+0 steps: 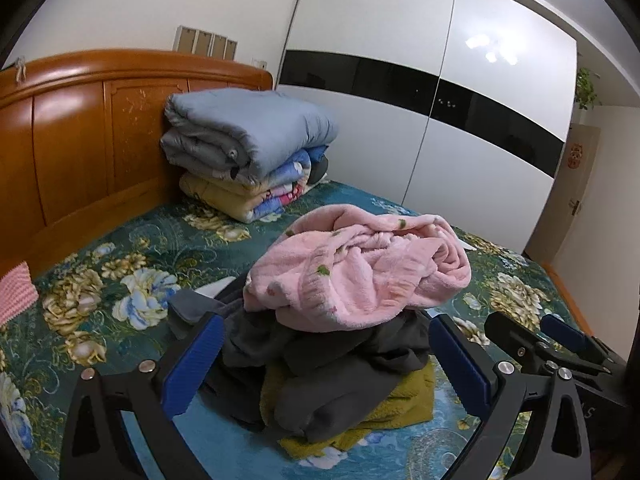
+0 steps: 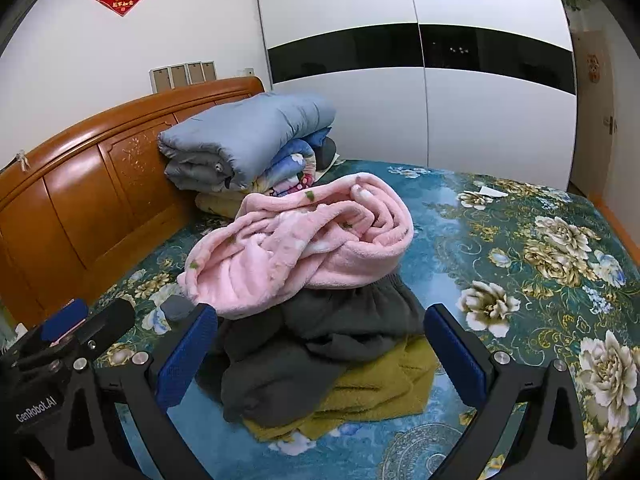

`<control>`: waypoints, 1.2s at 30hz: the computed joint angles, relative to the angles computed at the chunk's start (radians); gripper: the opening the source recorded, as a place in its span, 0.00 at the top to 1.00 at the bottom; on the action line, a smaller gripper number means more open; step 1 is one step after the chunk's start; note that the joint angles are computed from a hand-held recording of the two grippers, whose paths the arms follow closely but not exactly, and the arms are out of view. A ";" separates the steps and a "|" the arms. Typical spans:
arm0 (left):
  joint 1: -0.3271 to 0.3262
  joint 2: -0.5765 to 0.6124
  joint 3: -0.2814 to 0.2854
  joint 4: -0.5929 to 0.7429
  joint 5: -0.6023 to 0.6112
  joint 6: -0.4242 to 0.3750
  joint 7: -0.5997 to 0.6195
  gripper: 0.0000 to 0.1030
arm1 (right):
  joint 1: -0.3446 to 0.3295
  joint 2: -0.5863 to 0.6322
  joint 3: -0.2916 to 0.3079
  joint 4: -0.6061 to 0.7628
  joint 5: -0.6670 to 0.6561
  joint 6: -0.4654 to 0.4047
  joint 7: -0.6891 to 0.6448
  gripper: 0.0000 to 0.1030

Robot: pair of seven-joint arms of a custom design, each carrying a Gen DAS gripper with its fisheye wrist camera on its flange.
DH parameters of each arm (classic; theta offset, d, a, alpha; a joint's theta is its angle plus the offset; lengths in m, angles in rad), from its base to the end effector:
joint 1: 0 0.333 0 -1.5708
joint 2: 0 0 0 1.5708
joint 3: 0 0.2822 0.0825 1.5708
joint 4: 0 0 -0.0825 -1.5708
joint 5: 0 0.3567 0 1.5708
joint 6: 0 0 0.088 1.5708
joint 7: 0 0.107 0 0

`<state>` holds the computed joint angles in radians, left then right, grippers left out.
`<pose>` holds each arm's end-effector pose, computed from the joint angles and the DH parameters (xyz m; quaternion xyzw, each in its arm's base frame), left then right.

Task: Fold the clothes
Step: 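Move both grippers toward the pink fleece garment on the clothes pile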

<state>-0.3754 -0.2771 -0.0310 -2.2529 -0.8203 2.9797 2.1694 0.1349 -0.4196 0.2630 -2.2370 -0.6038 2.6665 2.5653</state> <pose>0.4709 -0.1487 0.5591 -0.5249 0.6855 -0.4683 0.1877 0.4180 0.2134 0.5983 -0.5774 0.6687 -0.3139 0.3476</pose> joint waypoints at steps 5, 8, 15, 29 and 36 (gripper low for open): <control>0.054 0.007 -0.068 0.001 0.132 -0.026 -0.134 0.00 | 0.014 0.034 -0.007 0.037 0.015 -0.042 -0.025 0.00; 0.032 0.064 -0.033 0.062 0.092 -0.084 -0.135 0.00 | 0.018 0.050 -0.017 0.049 0.012 -0.031 -0.025 0.00; 0.065 0.121 -0.055 0.109 -0.032 -0.076 -0.028 0.00 | 0.027 0.106 -0.036 0.080 0.008 -0.008 -0.031 0.00; 0.165 0.200 -0.111 0.170 0.079 -0.179 -0.141 0.00 | 0.082 0.217 -0.087 0.143 0.048 -0.011 -0.089 0.00; 0.185 0.238 -0.127 0.205 0.090 -0.181 -0.131 0.00 | 0.102 0.257 -0.103 0.175 0.059 -0.027 -0.102 0.00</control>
<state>-0.1899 -0.0394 -0.1577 -2.0480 -0.7300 2.7990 2.0385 0.2365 -0.1623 0.1598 -2.0619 -0.5445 2.6400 2.4629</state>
